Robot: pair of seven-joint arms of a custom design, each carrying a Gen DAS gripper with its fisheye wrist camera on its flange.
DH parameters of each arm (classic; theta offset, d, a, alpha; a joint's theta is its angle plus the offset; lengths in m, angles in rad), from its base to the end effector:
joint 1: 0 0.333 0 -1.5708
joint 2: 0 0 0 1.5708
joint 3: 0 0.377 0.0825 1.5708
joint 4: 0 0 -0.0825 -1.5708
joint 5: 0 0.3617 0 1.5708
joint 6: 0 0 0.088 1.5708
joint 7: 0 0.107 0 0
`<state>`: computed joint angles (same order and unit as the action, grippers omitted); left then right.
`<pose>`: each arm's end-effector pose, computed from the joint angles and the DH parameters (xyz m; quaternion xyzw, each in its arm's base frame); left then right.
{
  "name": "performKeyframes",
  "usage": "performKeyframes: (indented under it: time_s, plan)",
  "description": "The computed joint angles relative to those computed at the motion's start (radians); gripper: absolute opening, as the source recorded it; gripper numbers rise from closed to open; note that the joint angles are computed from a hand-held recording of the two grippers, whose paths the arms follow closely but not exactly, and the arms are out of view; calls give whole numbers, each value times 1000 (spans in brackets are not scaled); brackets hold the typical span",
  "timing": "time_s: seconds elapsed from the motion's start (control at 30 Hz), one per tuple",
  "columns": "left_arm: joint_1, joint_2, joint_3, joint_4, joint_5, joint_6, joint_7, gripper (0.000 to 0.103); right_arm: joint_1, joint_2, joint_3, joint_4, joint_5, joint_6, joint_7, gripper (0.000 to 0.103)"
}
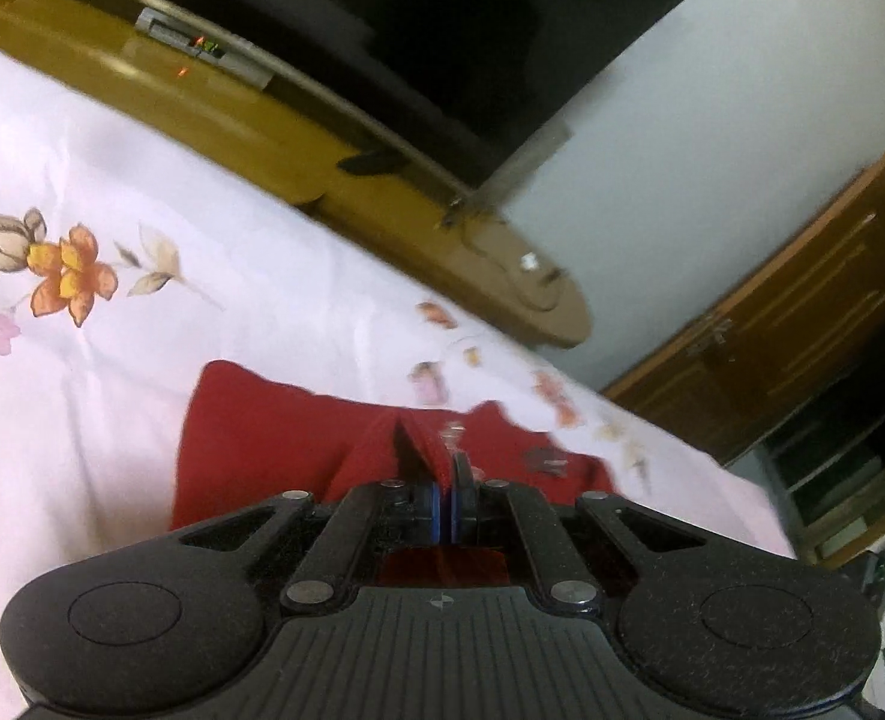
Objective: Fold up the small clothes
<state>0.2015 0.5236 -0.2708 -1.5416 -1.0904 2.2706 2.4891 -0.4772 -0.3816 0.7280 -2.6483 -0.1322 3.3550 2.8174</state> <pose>0.7294 -0.0308 0.4579 0.5290 -0.6908 0.4839 0.0935 0.3985 0.1521 0.5255 -0.3486 0.8033 -0.1533 0.4580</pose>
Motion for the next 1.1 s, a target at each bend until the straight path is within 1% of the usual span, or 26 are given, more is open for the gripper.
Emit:
performKeyframes:
  time_s: [0.07,0.13,0.2,0.23,0.27,0.3,0.33,0.37,0.4,0.43,0.47,0.5,0.57,0.63,0.7,0.73,0.77,0.8,0.83,0.9,0.93,0.97,1.0,1.03,1.07,1.1]
  plan:
    - [-7,35,-6,23,-13,15,-3,3,-56,39,49,-2,17,30,3,5]
    - [5,63,-31,26,-66,32,24,3,-107,78,101,-2,48,63,-14,6]
    - [30,84,-63,12,-153,36,84,13,-197,95,195,-12,103,130,-41,15]
    - [31,84,-69,-4,-188,59,114,22,-245,87,247,-14,133,146,-60,17]
    - [39,85,-78,-17,-234,70,139,25,-276,81,283,-14,157,156,-77,20]
    - [46,87,-84,-20,-275,69,156,28,-300,73,311,-14,179,165,-90,27]
    - [46,84,-87,-25,-312,87,191,46,-330,55,347,-17,208,174,-100,33]
    - [42,74,-85,-34,-344,109,230,65,-363,27,385,-19,242,179,-105,49]
    - [31,63,-77,-43,-358,136,253,71,-399,-11,420,-22,266,175,-95,71]
    - [25,55,-70,-48,-363,146,272,72,-421,-59,437,-23,277,155,-73,76]
    - [11,51,-55,-45,-335,150,266,72,-435,-92,445,-30,276,159,-57,72]
    - [-5,43,-39,-42,-288,160,264,72,-430,-96,435,-34,262,167,-49,63]
    - [-32,25,-22,-46,-212,192,322,72,-396,-85,387,-23,200,137,-66,57]
    - [-71,20,2,-36,-81,212,312,72,-374,-88,349,16,130,23,-100,57]
    - [-89,19,2,-33,-1,240,324,70,-379,-83,341,58,66,-75,-129,57]
    - [-100,15,0,-40,29,274,342,52,-383,-74,341,80,31,-115,-146,57]
    - [-107,9,-5,-54,52,309,362,22,-382,-55,341,104,-7,-159,-169,57]
    - [-102,7,-17,-60,58,314,367,13,-386,-45,350,131,-43,-216,-188,51]
    - [-97,7,-25,-57,59,314,355,11,-398,-37,368,156,-81,-266,-206,46]
    - [-71,0,-60,-74,5,346,400,7,-413,-26,398,187,-149,-311,-232,22]
    - [-42,-9,-85,-90,-57,353,448,5,-431,-34,419,198,-183,-321,-235,20]
    - [-19,-21,-105,-104,-127,365,504,5,-456,-62,445,209,-214,-339,-228,13]
    - [-5,-29,-111,-111,-182,366,546,5,-473,-96,459,212,-233,-344,-209,9]
    - [2,-40,-107,-121,-219,359,573,5,-473,-133,454,207,-241,-343,-181,8]
    - [-17,-45,-82,-123,-192,365,553,5,-467,-168,441,197,-244,-336,-151,8]
    - [-49,-39,-48,-118,-131,379,512,5,-461,-187,431,192,-254,-339,-135,8]
